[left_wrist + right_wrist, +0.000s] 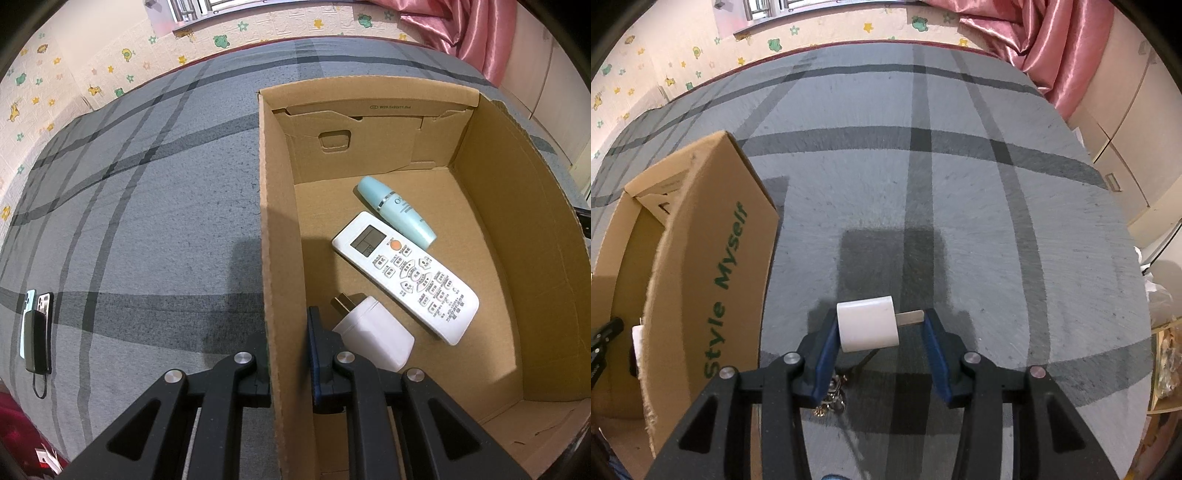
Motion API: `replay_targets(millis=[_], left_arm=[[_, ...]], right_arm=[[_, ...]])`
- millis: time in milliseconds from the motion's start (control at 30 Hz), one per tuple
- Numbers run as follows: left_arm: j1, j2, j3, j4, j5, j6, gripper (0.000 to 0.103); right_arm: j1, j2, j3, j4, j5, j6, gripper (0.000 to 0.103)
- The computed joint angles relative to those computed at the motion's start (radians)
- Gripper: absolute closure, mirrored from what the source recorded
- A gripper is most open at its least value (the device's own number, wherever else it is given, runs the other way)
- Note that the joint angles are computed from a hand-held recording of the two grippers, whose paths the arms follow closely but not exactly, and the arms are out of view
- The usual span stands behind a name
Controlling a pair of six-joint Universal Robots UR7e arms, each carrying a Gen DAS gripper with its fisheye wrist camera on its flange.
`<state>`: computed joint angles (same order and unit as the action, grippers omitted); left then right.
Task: Organize rigid objects
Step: 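Grasp the small white plug adapter with the right gripper, then carry the plug adapter with the right gripper over the box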
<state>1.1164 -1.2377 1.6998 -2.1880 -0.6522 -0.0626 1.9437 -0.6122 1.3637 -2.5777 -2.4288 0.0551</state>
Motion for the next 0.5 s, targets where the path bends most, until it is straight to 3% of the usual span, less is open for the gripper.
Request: replay_targets(millis=[500], left_arm=[[-0.003,0.004,-0.002,0.009,0.009,-0.005,0.089]], right_arm=[[0.059,-0.029,0.014,0.007,-0.013,0.031,0.056]])
